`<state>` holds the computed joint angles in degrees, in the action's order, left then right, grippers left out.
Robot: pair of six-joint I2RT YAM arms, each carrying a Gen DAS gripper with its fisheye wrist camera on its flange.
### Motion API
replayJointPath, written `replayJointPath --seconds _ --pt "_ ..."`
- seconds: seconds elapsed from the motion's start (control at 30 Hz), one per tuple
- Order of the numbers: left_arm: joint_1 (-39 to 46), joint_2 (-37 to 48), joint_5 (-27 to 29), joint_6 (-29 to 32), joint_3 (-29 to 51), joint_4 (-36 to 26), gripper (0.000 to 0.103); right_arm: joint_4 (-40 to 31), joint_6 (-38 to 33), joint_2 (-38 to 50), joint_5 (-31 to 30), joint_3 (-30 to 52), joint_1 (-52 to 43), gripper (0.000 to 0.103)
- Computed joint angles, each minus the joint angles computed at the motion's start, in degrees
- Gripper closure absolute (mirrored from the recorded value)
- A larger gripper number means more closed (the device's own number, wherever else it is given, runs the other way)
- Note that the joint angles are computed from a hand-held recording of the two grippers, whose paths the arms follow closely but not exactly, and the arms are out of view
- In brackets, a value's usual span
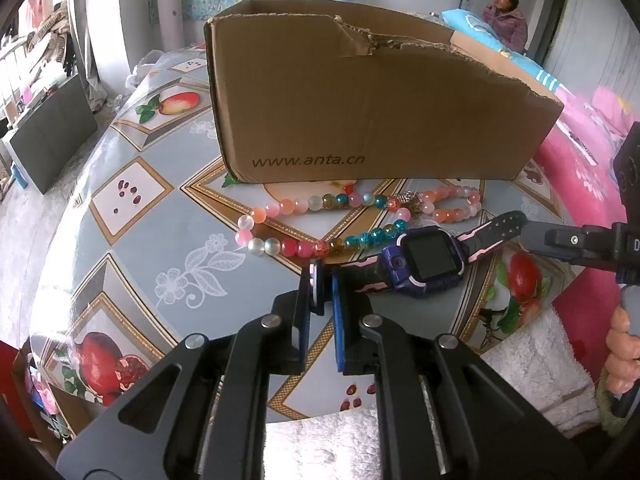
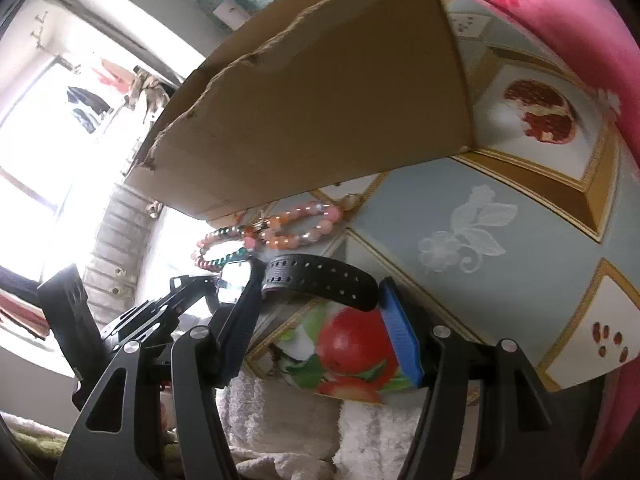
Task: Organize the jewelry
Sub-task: 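Lift the smartwatch with the left tool and carry it over the cardboard box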
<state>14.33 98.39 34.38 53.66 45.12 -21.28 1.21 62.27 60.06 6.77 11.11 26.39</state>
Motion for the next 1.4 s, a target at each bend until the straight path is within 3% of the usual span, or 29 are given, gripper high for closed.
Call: replayJointPath --seconds 0.17,0.27,0.33,0.43,0.67,0.8,0.93,1.0,1.07,1.2,1.4 --pt "0.0 -0.2 0.0 0.1 -0.3 0.6 0.094 1.2 1.0 -1.3 2.0 0.0 1.7 0.044" --pt "0.0 -0.5 -0.1 0.1 -1.0 1.4 0.094 4.8 1.4 0.5 0.5 -0.5 0.2 0.054" --pt "0.0 -0.8 0.0 0.2 -1.5 2.0 0.094 8.9 1.3 2.2 -1.6 -1.9 -1.4 0.070" --pt "0.4 -1.4 0.7 0.6 -1.9 1.8 0.094 11.0 0.9 3.9 -1.4 -1.7 -0.2 0.083" --pt "2.8 -4.9 3.9 4.8 -2.4 -3.2 0.094 -0.8 -2.8 -2.8 8.0 2.6 9.4 0.086" --pt "4.6 -7.6 7.3 7.3 0.8 -11.4 0.094 -8.9 -5.2 -10.2 9.1 4.9 10.2 0.086" --pt "5.3 -8.3 13.2 8.3 10.9 -23.5 0.095 -16.4 -15.5 -14.4 10.4 12.7 8.6 0.086" --pt "2.8 -8.3 14.4 5.4 16.6 -26.0 0.095 -17.8 -22.6 -13.0 10.7 17.3 5.9 0.086" --pt "-1.3 -7.4 13.0 -0.1 21.6 -25.0 0.095 -16.9 -30.6 -9.5 6.9 22.3 -0.4 0.086" --pt "-13.4 -0.6 3.5 -10.9 32.6 -19.6 0.095 -16.7 -39.5 3.6 -7.3 33.0 -16.5 0.086" --pt "-27.1 22.0 -15.8 -16.6 58.6 -27.3 0.095 -28.7 -46.3 34.0 -17.6 57.5 -29.8 0.086"
